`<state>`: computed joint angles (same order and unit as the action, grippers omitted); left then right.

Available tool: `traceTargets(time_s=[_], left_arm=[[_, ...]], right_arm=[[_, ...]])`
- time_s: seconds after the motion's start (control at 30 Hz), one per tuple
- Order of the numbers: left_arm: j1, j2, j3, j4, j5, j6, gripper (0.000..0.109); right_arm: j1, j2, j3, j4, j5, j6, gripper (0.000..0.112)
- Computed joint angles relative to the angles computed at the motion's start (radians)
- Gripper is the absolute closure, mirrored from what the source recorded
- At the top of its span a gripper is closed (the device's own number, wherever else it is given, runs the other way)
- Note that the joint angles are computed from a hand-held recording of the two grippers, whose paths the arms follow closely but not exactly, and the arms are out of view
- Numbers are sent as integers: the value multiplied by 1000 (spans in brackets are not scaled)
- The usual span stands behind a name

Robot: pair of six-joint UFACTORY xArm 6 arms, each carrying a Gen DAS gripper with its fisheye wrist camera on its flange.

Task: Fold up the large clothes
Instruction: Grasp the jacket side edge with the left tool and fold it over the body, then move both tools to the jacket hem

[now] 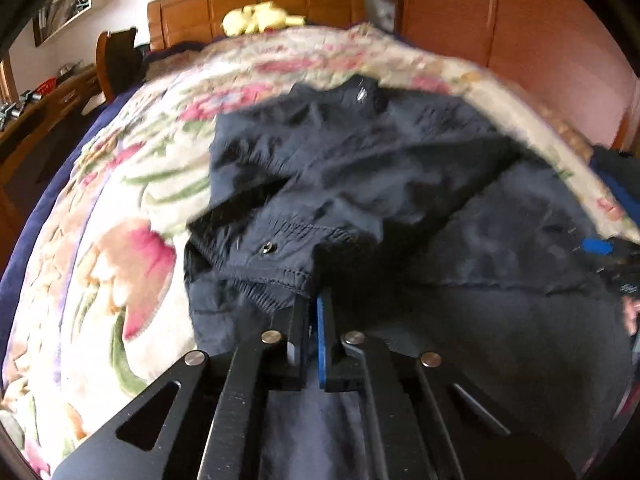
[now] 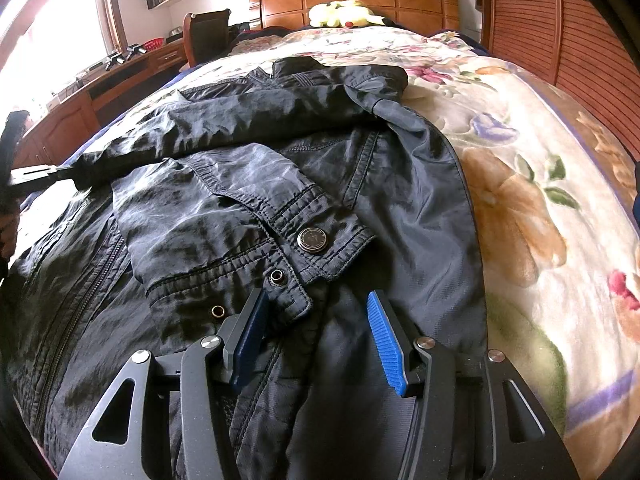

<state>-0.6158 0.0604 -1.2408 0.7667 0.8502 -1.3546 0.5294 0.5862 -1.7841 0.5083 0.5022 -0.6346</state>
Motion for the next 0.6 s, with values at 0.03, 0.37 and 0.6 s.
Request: traceTargets(time_s=[0.03, 0.37, 0.6], left_arm=[[-14, -8, -7, 16, 4, -6, 106], [-137, -79, -25, 76, 58, -36, 105], [-205, -103, 13, 148, 116, -105, 75]], right_arm=[[1, 1, -1, -2, 0, 2, 59], [0, 4, -9, -3, 6, 4, 59], [0, 4, -8, -3, 6, 4, 59]])
